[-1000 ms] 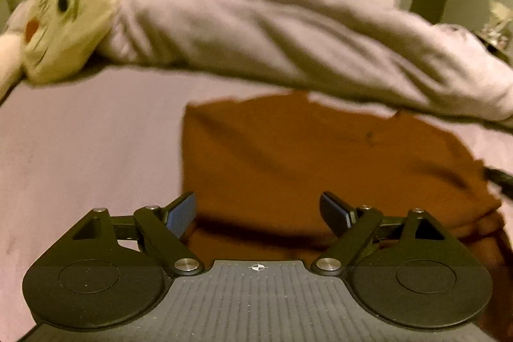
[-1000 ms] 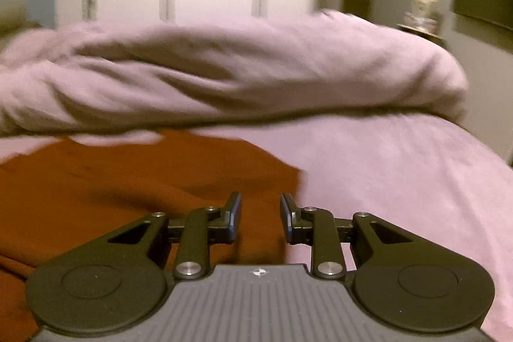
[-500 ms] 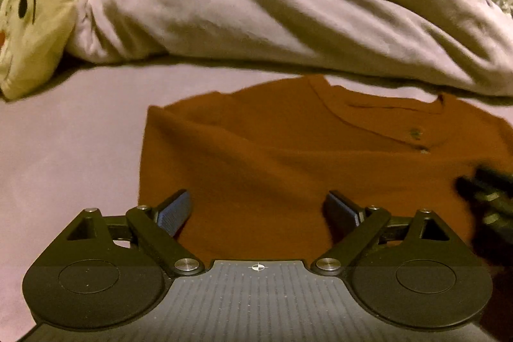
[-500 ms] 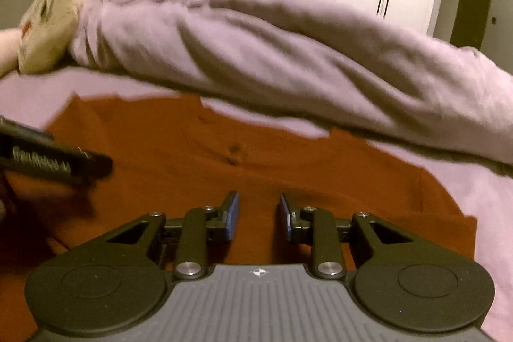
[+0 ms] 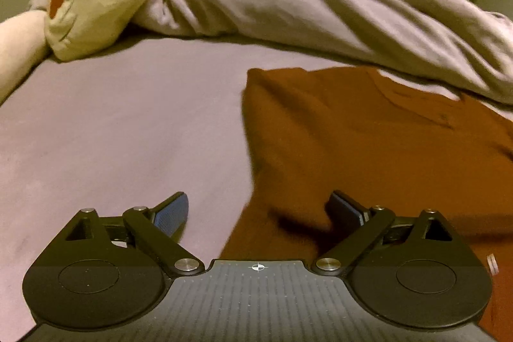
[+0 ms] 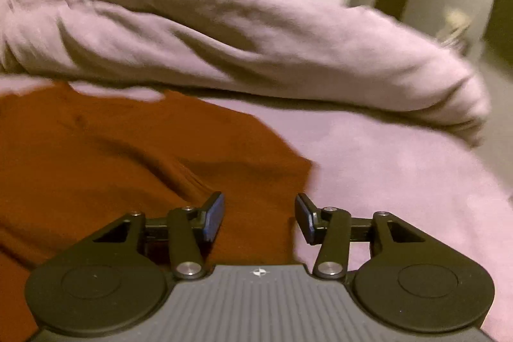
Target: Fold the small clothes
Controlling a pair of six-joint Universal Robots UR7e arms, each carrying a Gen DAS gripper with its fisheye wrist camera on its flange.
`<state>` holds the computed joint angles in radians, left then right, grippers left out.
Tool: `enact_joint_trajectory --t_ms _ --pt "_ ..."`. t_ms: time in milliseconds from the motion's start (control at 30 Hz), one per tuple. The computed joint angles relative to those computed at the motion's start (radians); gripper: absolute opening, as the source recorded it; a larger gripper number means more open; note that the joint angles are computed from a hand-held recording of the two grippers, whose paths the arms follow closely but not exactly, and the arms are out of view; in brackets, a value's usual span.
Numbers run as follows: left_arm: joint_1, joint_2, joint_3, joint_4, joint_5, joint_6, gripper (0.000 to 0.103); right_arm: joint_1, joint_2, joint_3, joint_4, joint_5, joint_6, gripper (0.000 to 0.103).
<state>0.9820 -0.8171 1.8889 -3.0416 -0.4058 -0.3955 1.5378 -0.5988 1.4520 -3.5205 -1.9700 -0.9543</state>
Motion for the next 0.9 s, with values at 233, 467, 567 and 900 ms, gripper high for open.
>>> enact_joint_trajectory --t_ms 233,467,567,900 --pt "-0.1 -0.199 0.234 0.386 -0.043 -0.391 0.098 -0.045 -0.244 0.32 0.034 0.033 0.155 0.047" --pt "-0.181 -0.308 0.367 0.419 -0.12 -0.541 0.097 -0.103 -0.5 0.575 0.206 0.09 0.33 0.047" --pt "-0.201 -0.343 0.392 0.472 -0.138 -0.598 0.082 -0.123 -0.567 0.629 0.268 0.111 0.339 0.045" --pt "-0.214 -0.439 0.461 0.472 -0.28 -0.68 0.078 -0.204 -0.727 0.707 0.493 0.197 0.437 0.035"
